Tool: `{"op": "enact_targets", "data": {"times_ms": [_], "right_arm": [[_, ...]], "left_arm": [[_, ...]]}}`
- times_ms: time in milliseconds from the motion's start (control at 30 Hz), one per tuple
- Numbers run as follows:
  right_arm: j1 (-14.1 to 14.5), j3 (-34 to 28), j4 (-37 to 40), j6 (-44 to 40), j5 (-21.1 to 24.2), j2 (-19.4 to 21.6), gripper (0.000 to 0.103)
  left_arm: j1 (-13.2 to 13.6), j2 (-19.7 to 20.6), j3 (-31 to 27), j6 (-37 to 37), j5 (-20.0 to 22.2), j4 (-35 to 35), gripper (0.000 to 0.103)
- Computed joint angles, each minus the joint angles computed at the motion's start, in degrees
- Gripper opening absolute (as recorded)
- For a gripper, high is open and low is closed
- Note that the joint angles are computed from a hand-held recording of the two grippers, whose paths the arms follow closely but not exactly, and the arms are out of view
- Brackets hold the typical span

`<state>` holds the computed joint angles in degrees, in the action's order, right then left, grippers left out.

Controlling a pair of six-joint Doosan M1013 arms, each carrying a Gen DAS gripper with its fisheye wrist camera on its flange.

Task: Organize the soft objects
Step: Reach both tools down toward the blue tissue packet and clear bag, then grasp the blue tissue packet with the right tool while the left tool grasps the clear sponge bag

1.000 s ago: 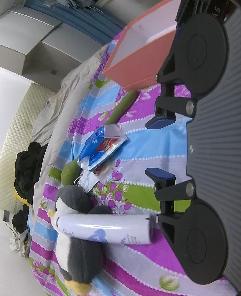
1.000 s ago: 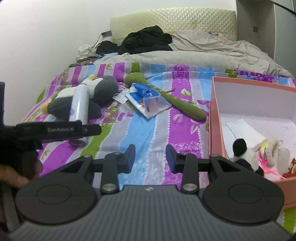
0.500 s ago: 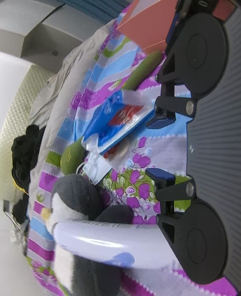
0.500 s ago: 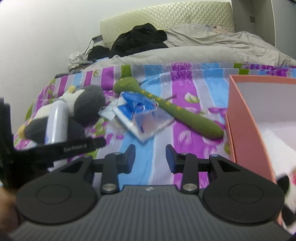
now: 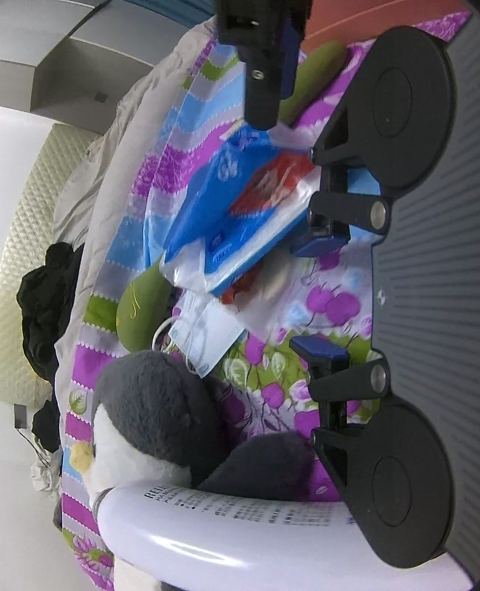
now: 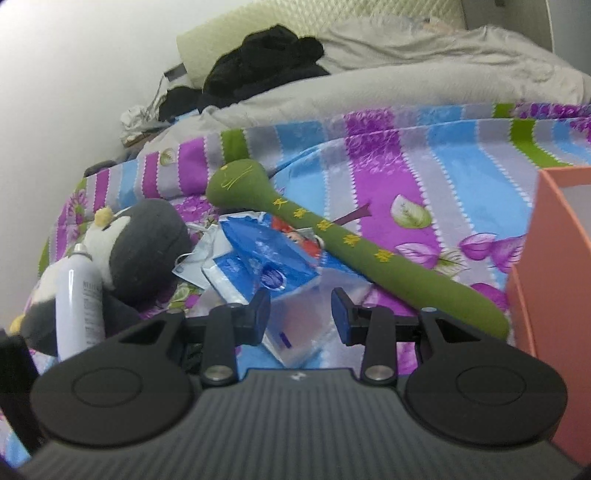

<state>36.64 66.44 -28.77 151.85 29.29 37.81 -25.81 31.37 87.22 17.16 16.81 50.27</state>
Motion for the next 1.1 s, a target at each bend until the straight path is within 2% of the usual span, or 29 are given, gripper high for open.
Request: {"op": "enact_targets", "data": {"times_ms": [100,167,233,300,367,533,667,767,833,967,1100], "right_arm": [[0.1,-4.3,4.3,-7.1,4.4,1.8,0.04],[0.0,-6.5,6.9,-10.9,6.7,2.6,0.04],[0.0,-9.2,7.8,-13.4,10.5,3.6,0.04],[-0.2,-11.4,9.8,-16.7,12.9,4.3,0.042],[-0.5,-15.1,12.9,-22.6,16.4,5.6,0.048],[-1.5,-25.6,19.9,-35.0,26.6,10.0,0.048],[-2.1,-33.5,24.4,-43.7,34.8,13.5,0.048],[-2.9,-35.1,27.0,-45.7,36.7,14.0,0.048],[-3.5,-34.2,29.0,-46.5,36.3,13.6,0.048],[-3.7,-34.0,29.2,-48.0,37.1,13.9,0.048],[-4.3,-33.7,30.9,-47.2,36.3,14.3,0.049]], "left_arm": [[0.3,0.3,-0.1,-3.4,-0.2,3.8,0.065],[0.6,0.7,-1.0,0.8,0.4,-0.4,0.068],[1.2,0.7,-1.1,3.5,-1.1,-3.7,0.078],[1.5,0.9,-1.5,6.3,-1.4,-7.8,0.078],[1.8,1.0,-1.9,9.6,-1.6,-11.1,0.078],[2.1,1.2,-2.8,21.0,-0.8,-19.6,0.079],[2.3,1.2,-3.1,27.8,-0.3,-22.8,0.079],[2.6,1.3,-3.7,32.6,0.0,-27.6,0.079],[2.9,1.3,-3.9,35.0,-0.5,-30.0,0.079],[3.4,1.9,-5.0,41.0,0.1,-36.2,0.079],[3.1,2.5,-6.3,38.1,2.0,-31.8,0.079]]}}
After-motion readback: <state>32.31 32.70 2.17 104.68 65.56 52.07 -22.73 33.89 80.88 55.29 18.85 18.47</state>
